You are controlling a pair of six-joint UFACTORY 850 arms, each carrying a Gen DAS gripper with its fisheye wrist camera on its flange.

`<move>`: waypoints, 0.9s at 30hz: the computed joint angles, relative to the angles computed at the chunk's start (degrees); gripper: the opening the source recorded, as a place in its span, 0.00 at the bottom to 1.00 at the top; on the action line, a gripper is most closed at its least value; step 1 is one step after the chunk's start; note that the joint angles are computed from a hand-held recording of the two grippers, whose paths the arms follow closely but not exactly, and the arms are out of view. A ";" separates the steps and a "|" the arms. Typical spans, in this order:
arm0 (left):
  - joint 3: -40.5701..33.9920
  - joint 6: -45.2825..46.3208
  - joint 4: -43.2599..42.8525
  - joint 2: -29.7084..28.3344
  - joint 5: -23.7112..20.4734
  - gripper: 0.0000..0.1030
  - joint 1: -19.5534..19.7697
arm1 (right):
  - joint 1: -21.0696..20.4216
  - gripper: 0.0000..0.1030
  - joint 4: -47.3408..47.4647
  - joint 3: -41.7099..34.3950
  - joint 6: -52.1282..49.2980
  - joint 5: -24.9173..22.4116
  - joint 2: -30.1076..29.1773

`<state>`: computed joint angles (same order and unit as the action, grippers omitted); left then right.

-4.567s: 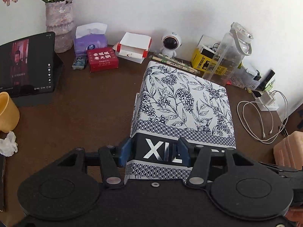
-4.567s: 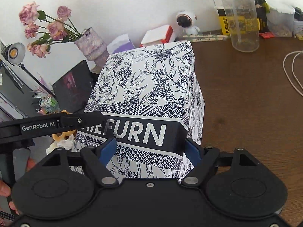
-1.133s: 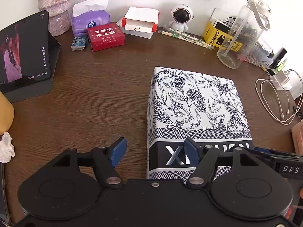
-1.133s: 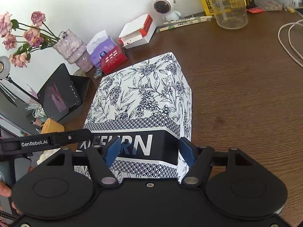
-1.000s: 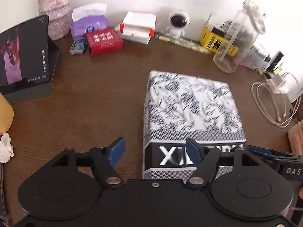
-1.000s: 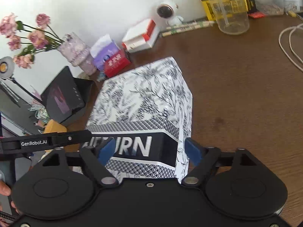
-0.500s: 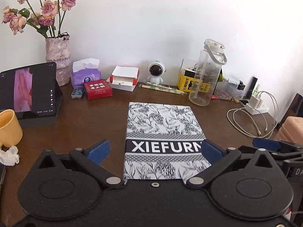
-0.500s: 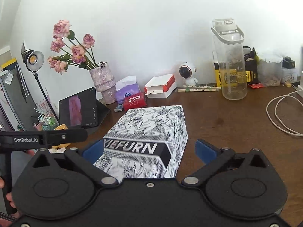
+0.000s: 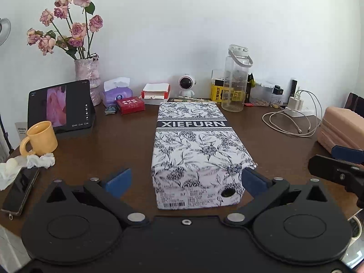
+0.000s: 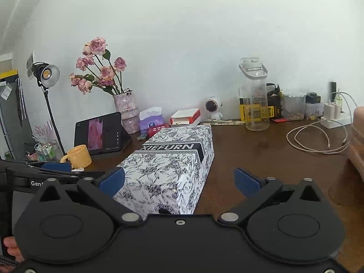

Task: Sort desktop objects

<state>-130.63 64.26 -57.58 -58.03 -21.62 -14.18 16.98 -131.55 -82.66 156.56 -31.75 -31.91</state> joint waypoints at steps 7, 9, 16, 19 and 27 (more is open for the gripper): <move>22.41 30.82 -29.56 12.92 1.74 1.00 1.16 | 6.03 1.00 4.39 7.74 -2.52 -6.97 4.73; 26.93 40.35 -38.48 15.53 2.69 1.00 1.13 | 7.22 1.00 5.82 8.68 -2.37 -7.66 5.10; 31.20 43.12 -42.89 17.80 3.85 1.00 1.57 | 10.39 1.00 16.10 9.47 -7.09 -10.42 4.91; 31.18 38.25 -37.79 17.84 4.81 1.00 1.35 | 10.94 1.00 19.21 9.21 -8.85 -11.91 4.71; 31.43 34.98 -32.57 17.77 5.46 1.00 0.54 | 11.20 1.00 22.07 9.04 -10.68 -13.06 4.43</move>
